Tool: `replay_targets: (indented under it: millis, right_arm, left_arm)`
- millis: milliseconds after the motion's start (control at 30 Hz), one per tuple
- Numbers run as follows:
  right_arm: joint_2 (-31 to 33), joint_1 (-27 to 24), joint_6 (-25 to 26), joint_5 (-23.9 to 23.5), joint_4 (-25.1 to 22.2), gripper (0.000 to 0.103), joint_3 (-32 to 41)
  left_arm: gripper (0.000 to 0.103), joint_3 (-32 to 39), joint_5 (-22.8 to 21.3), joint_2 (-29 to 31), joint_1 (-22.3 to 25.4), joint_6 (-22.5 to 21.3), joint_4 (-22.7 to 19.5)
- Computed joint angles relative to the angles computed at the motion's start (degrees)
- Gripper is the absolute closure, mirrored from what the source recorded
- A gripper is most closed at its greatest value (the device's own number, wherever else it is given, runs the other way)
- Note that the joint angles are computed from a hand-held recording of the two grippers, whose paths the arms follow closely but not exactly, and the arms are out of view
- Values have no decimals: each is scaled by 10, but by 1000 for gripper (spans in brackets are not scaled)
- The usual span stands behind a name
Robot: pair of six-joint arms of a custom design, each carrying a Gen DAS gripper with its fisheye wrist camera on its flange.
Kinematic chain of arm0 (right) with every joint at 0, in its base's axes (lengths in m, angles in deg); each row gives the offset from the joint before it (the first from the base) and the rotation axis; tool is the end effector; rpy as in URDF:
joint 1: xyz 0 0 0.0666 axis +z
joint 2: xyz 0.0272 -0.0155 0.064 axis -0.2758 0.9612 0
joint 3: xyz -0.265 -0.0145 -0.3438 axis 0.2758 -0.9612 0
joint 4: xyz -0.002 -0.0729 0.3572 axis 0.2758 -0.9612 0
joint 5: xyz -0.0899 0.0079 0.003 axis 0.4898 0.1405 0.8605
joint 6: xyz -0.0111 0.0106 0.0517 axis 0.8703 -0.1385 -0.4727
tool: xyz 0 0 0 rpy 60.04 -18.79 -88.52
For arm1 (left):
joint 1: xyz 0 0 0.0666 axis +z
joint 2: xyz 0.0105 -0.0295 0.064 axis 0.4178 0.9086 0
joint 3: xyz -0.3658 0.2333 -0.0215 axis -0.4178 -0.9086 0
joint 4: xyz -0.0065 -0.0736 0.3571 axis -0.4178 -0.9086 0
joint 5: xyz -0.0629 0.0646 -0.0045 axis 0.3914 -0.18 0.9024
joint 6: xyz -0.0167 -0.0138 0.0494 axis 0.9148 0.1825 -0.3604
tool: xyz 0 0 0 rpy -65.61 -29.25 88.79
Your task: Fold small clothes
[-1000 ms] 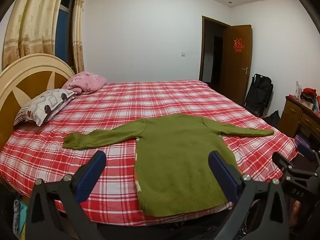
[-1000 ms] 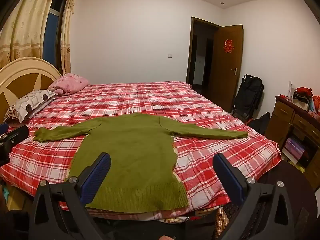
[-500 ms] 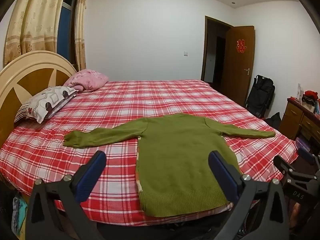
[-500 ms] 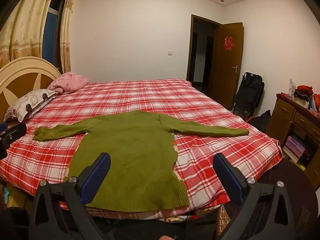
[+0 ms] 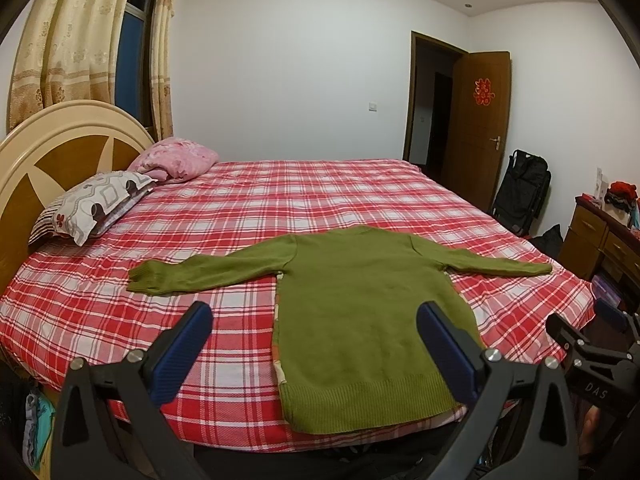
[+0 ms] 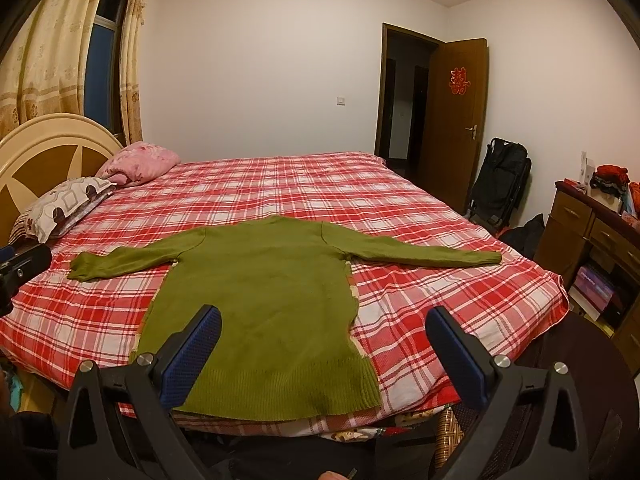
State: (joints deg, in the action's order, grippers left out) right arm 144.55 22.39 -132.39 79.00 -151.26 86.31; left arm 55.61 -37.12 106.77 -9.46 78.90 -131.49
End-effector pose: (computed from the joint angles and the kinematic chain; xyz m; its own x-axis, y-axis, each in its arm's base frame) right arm 0.3100 0.2071 0.6865 -0.4320 0.1993 -0.8796 0.5247 0.8488 -0.0653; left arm 0.4277 -0.2878 0.7011 -0.4405 0.1764 -0.8803 0.4682 0.8817 -0.0576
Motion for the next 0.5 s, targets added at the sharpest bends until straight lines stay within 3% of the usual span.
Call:
replay_targets:
  millis: [500]
  right_arm:
    - [0,-2,0,-5,0,1,0]
  left_arm:
    - [0,3,-2,1,-1,1,-2]
